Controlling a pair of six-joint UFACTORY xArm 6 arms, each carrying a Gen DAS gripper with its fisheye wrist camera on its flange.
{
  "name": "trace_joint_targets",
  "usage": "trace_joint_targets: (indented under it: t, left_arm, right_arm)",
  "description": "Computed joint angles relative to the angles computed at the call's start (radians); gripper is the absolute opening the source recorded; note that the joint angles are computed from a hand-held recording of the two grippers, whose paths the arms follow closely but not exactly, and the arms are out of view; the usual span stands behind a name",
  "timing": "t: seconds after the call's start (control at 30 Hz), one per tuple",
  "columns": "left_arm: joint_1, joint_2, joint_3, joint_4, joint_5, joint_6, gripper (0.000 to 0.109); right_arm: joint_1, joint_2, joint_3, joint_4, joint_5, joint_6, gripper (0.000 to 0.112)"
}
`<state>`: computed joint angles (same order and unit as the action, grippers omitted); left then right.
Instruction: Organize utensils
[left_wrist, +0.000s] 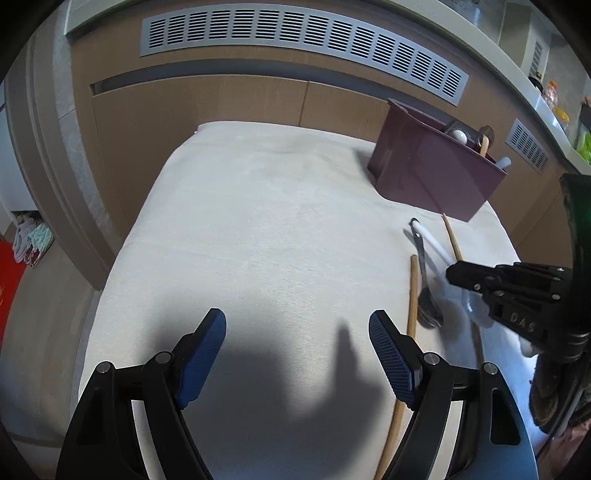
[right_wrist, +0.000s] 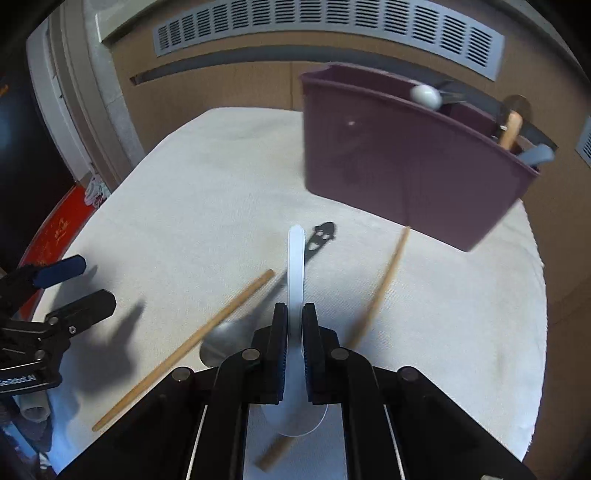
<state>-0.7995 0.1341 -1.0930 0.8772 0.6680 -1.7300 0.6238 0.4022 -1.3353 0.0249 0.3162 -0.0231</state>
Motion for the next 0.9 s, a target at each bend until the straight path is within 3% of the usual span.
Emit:
trace_joint_targets:
  t: [0.37, 0.47, 0.53, 0.6, 0.7, 0.9]
  left_arm:
    - [-0.042, 0.102, -0.142, -0.065, 0.003, 0.158, 0.080]
    - [-0.047, 0.122, -0.153, -0.099, -0.047, 0.227, 0.080]
    - [-0.043, 0.127, -0.137, -0.145, -0.129, 0.291, 0.079]
    - [-0.044, 0.137, -0.135, -0.230, -0.168, 0.373, 0.065]
    - [-0.047, 0.163, -0.170, -0.340, -0.129, 0.484, 0.046]
    - [-0.039, 0.198, -0.233, -0.447, -0.055, 0.589, 0.039]
  right_arm:
    - [-0.115, -0.210, 0.286, 0.015, -0.102, 0.042, 0.008]
    - [-0.141, -0.238, 0.346, 0.050, -0.123, 0.026, 0.008]
    - [-0.152, -0.250, 0.375, 0.061, -0.133, 0.024, 0.008]
    - [-0.152, -0.258, 0.399, 0.167, -0.141, -0.063, 0.008]
    - [-0.134, -0.259, 0.419, 0.279, -0.162, -0.147, 0.008]
    - [-0.113, -0.265, 0.433, 0.436, -0.192, -0.285, 0.009]
